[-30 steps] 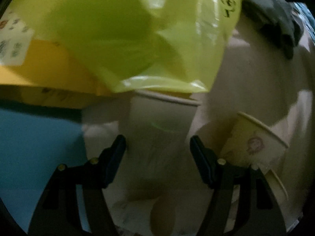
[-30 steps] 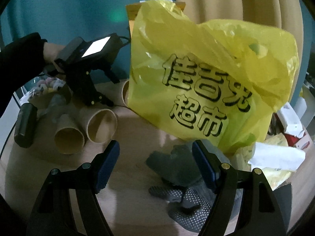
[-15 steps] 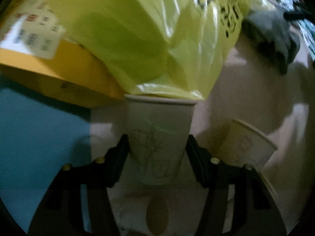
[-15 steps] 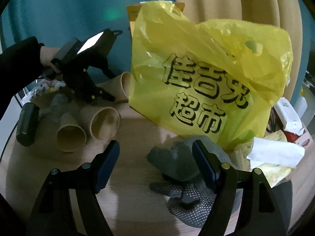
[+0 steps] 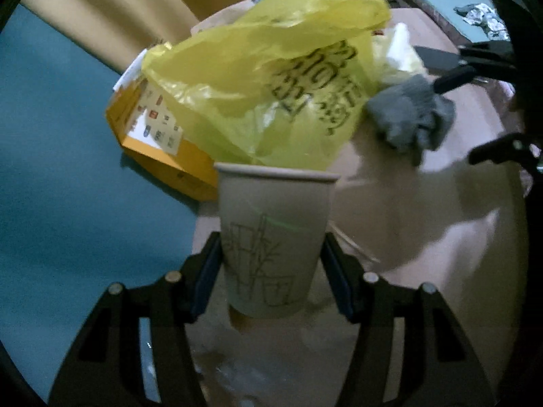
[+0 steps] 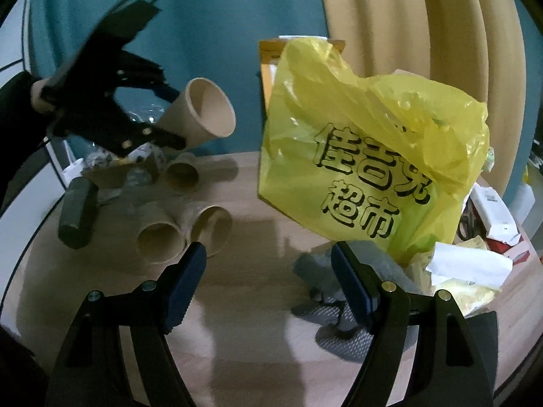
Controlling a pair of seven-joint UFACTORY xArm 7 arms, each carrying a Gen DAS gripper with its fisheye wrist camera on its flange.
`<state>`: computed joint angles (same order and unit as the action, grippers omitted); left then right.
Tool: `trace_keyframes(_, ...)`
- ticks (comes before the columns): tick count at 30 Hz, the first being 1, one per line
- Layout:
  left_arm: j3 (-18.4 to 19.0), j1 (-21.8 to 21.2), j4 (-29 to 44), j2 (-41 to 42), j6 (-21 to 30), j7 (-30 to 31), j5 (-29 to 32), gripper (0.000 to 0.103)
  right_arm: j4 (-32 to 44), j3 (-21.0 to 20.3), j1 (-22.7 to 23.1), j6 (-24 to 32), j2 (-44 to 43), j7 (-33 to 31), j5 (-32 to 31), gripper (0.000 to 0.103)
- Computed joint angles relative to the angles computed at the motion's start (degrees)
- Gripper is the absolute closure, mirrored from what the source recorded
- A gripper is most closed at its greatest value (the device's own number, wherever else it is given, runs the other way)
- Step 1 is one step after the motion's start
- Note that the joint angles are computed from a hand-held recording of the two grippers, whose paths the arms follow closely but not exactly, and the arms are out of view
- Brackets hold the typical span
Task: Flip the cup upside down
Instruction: 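Lift the beige paper cup with the left gripper and carry it toward the right gripper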
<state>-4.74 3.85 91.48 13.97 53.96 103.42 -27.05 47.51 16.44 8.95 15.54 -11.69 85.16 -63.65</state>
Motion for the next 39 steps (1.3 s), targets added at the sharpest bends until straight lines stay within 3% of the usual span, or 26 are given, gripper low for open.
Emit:
trace_keyframes(3, 1.09, 1.17, -11.4, -7.91, -2.12, 3.28, -3.39, 0.044, -0.89, 0.72, 0.73, -0.47, -1.09, -0.24, 0.47, 0.024)
trace_keyframes(8, 5.97, 1.34, -24.01, -17.28, -2.67, 6.48, -5.92, 0.043, -1.71, 2.86, 2.01, -1.13, -1.17, -1.0, 1.59, 0.024)
trace_keyframes(12, 9.76, 1.81, -31.78, -21.71, -3.66, 5.45, -6.53, 0.043, -1.69, 3.5, 5.15, -0.12, 0.91, -6.87, 5.81, 0.024)
trace_keyframes(16, 11.7, 2.24, -39.02, -23.85, -8.44, 4.5, -4.07, 0.043, -1.03, 4.18, 8.0, 1.16, 3.0, -8.51, 6.4, 0.024)
trace_keyframes(20, 12.09, 1.66, -46.01, -24.91, -17.19, 5.23, -1.36, 0.043, 0.17, 3.61, 10.92, 1.97, 5.37, -8.5, 6.45, 0.024)
trace_keyframes(24, 13.62, 0.33, -49.98, -26.72, -19.45, 9.14, -1.36, 0.043, 1.4, 2.63, 13.77, 3.33, 6.77, -9.53, 6.34, 0.024)
trace_keyframes(28, 13.79, -0.12, -50.95, -27.1, -20.21, 8.82, 0.56, 0.041, 1.58, 1.65, 15.26, 3.78, 6.73, -9.14, 6.13, 0.024)
trace_keyframes(39, 13.93, -1.9, -52.1, -27.25, -23.34, 8.02, 1.13, 0.041, -0.67, 1.59, 14.77, 3.92, 4.65, -7.97, 7.51, 0.024)
